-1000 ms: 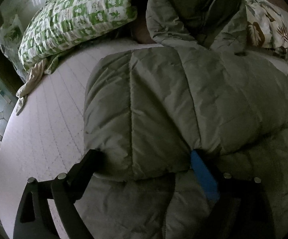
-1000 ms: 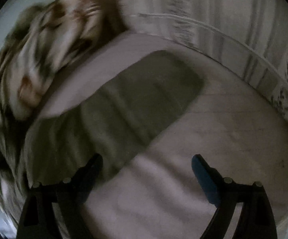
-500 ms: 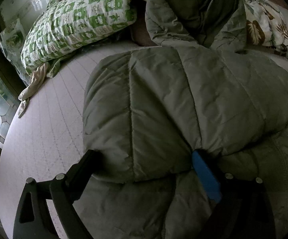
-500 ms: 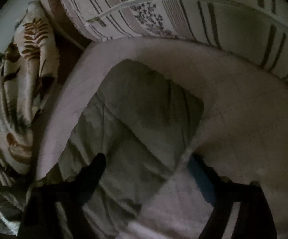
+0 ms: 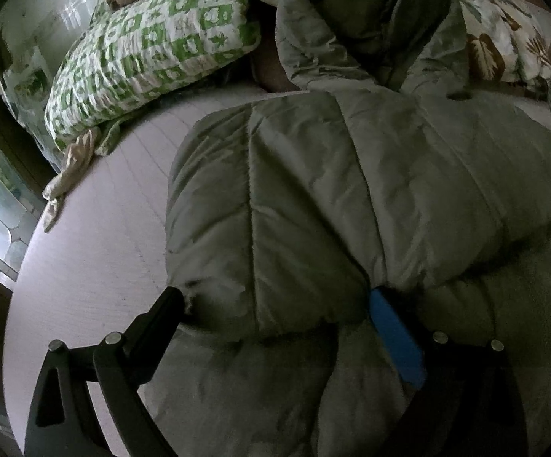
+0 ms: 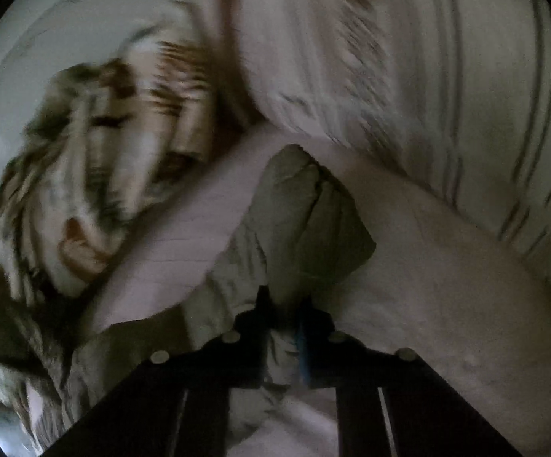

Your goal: Fold large clothes

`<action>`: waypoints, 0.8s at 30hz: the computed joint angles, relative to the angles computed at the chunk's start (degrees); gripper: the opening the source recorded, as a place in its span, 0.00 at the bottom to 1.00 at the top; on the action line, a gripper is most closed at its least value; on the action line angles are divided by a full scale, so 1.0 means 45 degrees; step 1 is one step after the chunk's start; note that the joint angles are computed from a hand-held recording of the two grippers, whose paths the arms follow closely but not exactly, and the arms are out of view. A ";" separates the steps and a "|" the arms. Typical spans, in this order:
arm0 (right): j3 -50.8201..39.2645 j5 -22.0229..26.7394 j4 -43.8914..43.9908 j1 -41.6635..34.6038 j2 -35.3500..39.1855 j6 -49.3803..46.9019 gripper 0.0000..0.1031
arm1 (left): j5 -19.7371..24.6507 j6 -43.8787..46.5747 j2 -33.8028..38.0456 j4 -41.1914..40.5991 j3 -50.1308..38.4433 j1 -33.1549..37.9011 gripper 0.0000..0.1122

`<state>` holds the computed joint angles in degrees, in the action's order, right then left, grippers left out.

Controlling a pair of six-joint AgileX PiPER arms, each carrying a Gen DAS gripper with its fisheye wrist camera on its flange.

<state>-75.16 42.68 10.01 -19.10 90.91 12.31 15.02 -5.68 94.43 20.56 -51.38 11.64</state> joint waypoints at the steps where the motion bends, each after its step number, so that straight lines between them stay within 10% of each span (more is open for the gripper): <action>1: -0.0306 0.0228 -0.0348 0.0514 -0.0267 0.0156 0.13 | 0.0016 -0.0270 -0.0103 0.0372 0.0084 -0.0045 0.87; 7: -0.2488 0.1606 -0.2620 0.4205 -0.0845 0.1783 0.12 | -0.0099 0.0190 -0.1085 0.0719 0.0840 0.0216 0.87; 24: -1.2540 0.5155 -0.5949 1.4453 0.5845 0.4967 0.12 | 0.1004 1.3819 -0.2131 -1.1167 0.0943 0.5758 0.87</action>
